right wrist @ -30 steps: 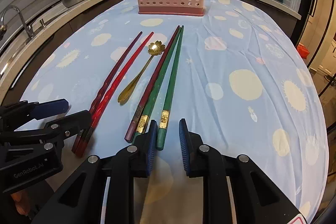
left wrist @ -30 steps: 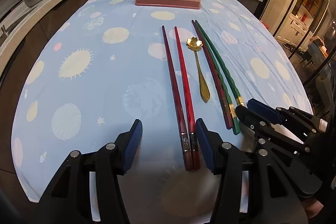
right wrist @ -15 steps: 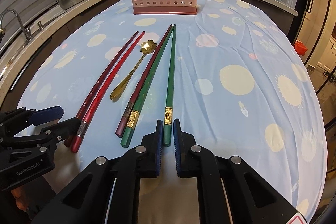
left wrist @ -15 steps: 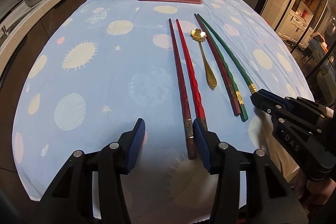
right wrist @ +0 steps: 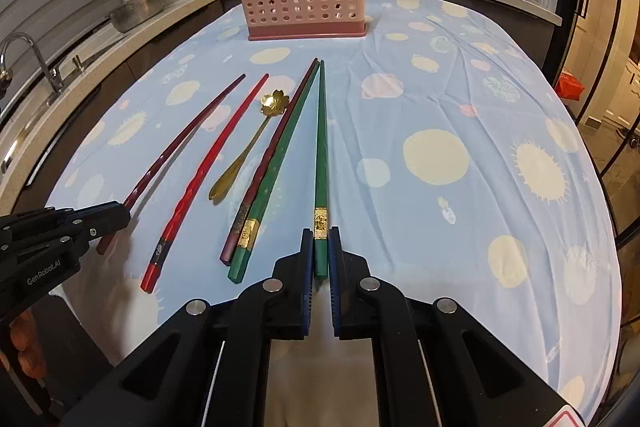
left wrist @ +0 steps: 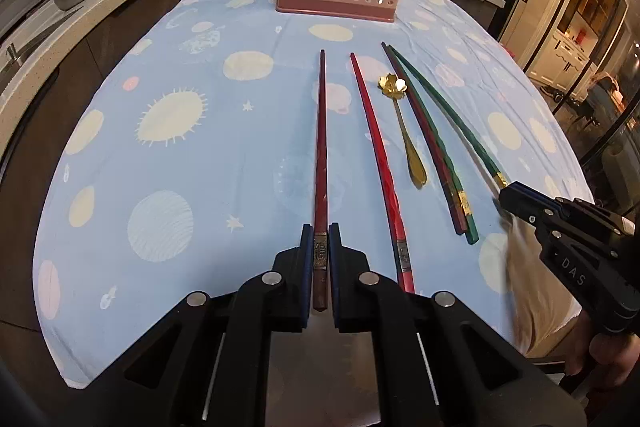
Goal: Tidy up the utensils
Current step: 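Grasp a red chopstick with the left tool while the right grasps a green chopstick, then lift both held chopsticks and carry them over the pink basket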
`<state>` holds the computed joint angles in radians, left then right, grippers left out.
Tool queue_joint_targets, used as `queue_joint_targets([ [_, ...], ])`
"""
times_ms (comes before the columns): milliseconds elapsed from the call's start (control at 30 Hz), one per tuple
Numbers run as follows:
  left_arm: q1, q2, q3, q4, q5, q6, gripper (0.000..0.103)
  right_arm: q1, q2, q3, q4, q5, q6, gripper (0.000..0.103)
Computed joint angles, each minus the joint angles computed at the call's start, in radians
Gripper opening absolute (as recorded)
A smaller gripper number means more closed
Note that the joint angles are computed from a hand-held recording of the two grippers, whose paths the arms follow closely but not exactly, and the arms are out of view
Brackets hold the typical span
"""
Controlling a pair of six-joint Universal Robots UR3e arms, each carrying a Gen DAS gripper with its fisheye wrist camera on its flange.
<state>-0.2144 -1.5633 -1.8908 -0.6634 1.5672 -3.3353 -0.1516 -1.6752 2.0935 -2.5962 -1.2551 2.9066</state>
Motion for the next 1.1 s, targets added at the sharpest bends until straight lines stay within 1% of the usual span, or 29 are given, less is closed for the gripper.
queue_joint_targets([
  [133,0.028,0.057,0.015,-0.022,-0.026,0.000,0.007,-0.054,-0.070,-0.016,0.042,0.049,-0.005,0.007],
  [233,0.050,0.090,0.045,-0.035,-0.039,0.004,0.007,-0.106,-0.113,-0.054,0.081,0.104,-0.005,0.007],
  [300,0.063,0.101,0.072,-0.038,-0.044,0.012,0.007,-0.124,-0.120,-0.093,0.082,0.116,-0.002,0.007],
  [433,0.083,0.086,0.156,-0.041,-0.032,0.028,0.007,-0.157,-0.089,-0.209,0.090,0.152,0.010,0.007],
  [567,0.108,0.038,0.274,-0.050,-0.044,0.053,0.007,-0.176,-0.008,-0.365,0.102,0.210,0.031,0.007],
  [633,0.112,-0.007,0.357,-0.059,-0.045,0.063,0.007,-0.173,0.039,-0.446,0.105,0.229,0.046,0.007],
  [700,0.122,-0.059,0.456,-0.081,-0.065,0.071,0.007,-0.163,0.101,-0.542,0.107,0.237,0.065,0.007],
  [833,0.127,-0.172,0.657,-0.130,-0.067,0.086,0.007,-0.127,0.225,-0.727,0.103,0.207,0.102,0.007],
  [867,0.125,-0.208,0.720,-0.146,-0.056,0.088,0.007,-0.123,0.255,-0.773,0.112,0.211,0.109,0.007],
  [933,0.124,-0.265,0.827,-0.175,-0.044,0.097,0.007,-0.125,0.323,-0.890,0.159,0.250,0.126,0.007],
  [1033,0.136,-0.348,0.998,-0.229,-0.066,0.101,0.007,-0.103,0.420,-1.060,0.189,0.237,0.153,0.007],
  [1100,0.137,-0.422,1.152,-0.278,-0.070,0.104,0.007,-0.089,0.502,-1.206,0.217,0.232,0.182,0.007],
])
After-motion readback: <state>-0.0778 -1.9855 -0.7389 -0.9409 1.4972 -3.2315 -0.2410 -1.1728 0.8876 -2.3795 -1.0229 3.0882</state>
